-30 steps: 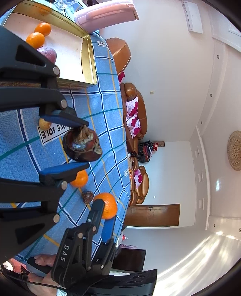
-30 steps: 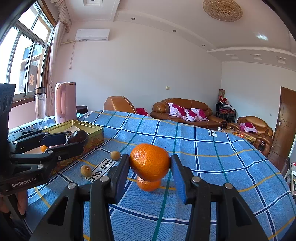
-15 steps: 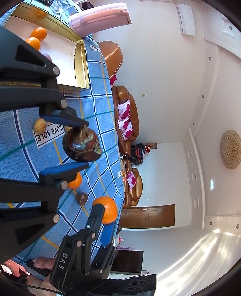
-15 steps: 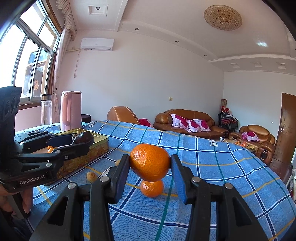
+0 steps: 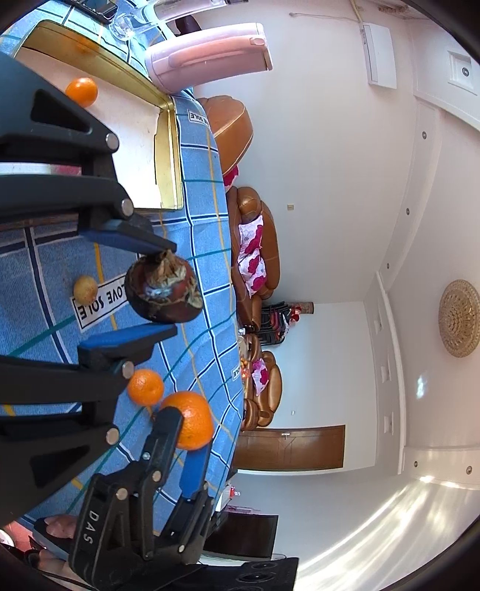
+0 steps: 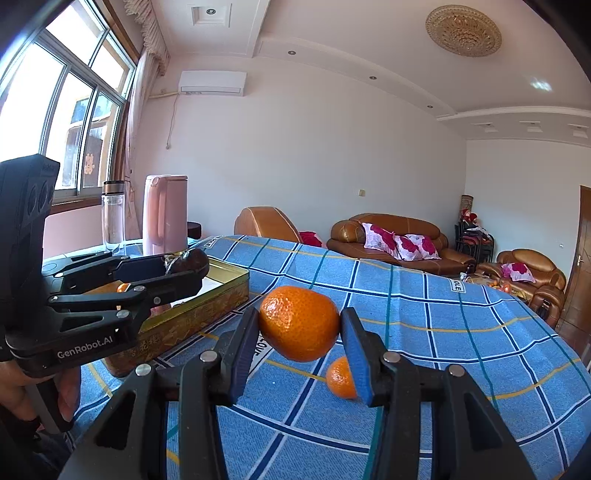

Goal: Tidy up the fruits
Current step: 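Carry the mangosteen over the gold tray while the right tool carries the tangerine there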

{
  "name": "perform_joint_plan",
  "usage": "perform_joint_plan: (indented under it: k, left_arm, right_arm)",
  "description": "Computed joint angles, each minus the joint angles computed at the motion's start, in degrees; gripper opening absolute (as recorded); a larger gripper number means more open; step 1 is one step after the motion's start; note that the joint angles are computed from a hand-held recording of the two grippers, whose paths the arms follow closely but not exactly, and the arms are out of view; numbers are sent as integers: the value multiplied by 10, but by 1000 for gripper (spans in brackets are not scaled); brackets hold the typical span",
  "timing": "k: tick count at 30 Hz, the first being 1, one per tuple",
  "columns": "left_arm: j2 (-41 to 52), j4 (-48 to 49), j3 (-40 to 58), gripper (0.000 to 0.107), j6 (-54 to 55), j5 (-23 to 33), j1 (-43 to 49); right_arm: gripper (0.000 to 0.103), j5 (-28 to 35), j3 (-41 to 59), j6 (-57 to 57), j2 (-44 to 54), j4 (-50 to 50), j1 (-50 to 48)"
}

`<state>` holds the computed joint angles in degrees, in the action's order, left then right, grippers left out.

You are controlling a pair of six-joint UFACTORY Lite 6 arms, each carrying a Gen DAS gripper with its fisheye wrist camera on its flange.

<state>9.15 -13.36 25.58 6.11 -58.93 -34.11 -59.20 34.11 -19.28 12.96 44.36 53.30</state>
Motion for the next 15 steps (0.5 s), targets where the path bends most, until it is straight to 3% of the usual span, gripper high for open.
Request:
perform_joint_plan:
  k: [15]
  left_arm:
    - [-48,104,-38,38,-62,21,144]
  right_arm:
    - [47,59,119,-34,65,-11,26]
